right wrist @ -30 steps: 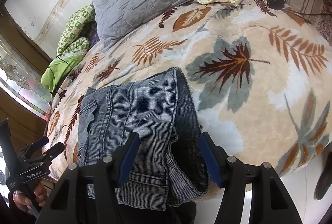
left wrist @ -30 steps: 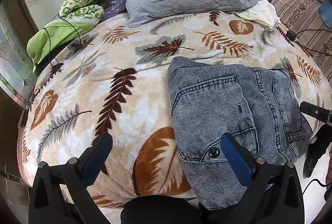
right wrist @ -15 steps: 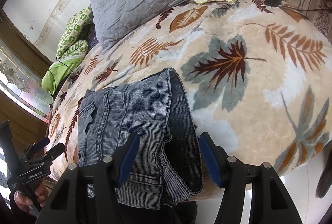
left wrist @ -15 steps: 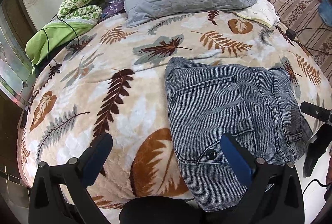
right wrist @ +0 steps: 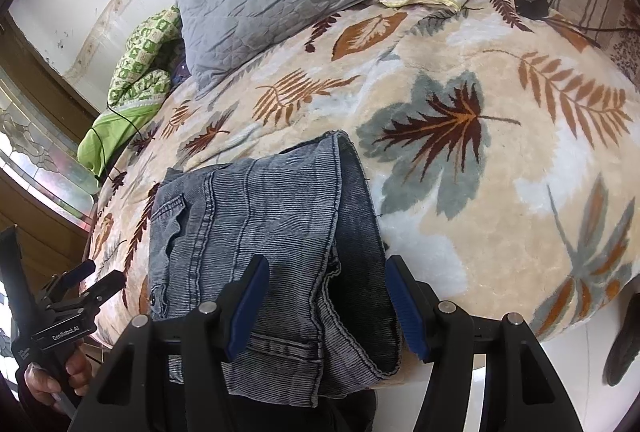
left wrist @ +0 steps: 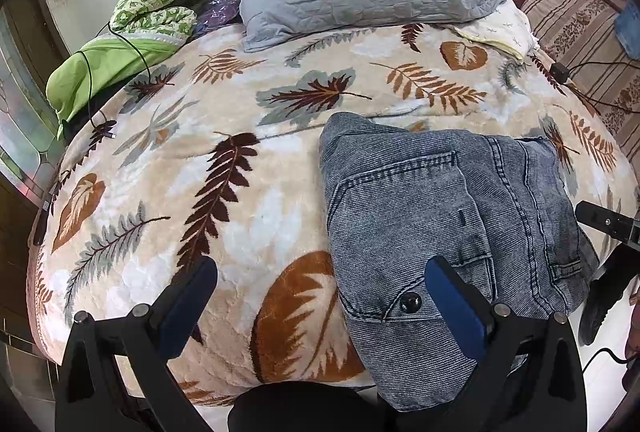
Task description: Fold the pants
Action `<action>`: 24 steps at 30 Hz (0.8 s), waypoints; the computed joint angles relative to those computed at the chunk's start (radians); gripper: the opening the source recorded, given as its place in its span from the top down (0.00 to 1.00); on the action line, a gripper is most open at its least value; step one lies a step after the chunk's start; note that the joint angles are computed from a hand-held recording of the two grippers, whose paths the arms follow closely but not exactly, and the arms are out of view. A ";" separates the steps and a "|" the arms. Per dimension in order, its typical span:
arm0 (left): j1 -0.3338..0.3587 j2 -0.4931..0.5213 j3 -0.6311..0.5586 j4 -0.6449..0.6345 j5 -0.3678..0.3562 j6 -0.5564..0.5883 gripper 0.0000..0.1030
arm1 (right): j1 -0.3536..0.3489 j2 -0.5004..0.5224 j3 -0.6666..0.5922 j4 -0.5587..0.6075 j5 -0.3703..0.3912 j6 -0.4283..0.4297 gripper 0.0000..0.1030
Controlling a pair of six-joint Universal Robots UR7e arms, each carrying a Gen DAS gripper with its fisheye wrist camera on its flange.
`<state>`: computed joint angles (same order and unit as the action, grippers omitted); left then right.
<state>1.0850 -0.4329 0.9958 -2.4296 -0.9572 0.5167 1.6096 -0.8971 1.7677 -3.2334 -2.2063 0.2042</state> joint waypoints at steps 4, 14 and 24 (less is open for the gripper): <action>0.001 -0.004 0.000 0.002 -0.006 -0.002 0.00 | 0.007 0.003 -0.008 0.010 -0.008 -0.002 0.38; 0.005 -0.006 -0.010 0.032 -0.019 -0.020 0.00 | 0.015 0.003 -0.008 0.014 -0.018 -0.003 0.38; 0.050 0.053 -0.182 0.283 -0.102 -0.180 0.00 | -0.021 -0.023 0.029 0.040 0.050 0.023 0.36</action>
<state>1.1354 -0.3797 0.8142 -2.1468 -1.0591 0.3368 1.5882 -0.9203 1.7969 -3.1938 -2.1559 0.2268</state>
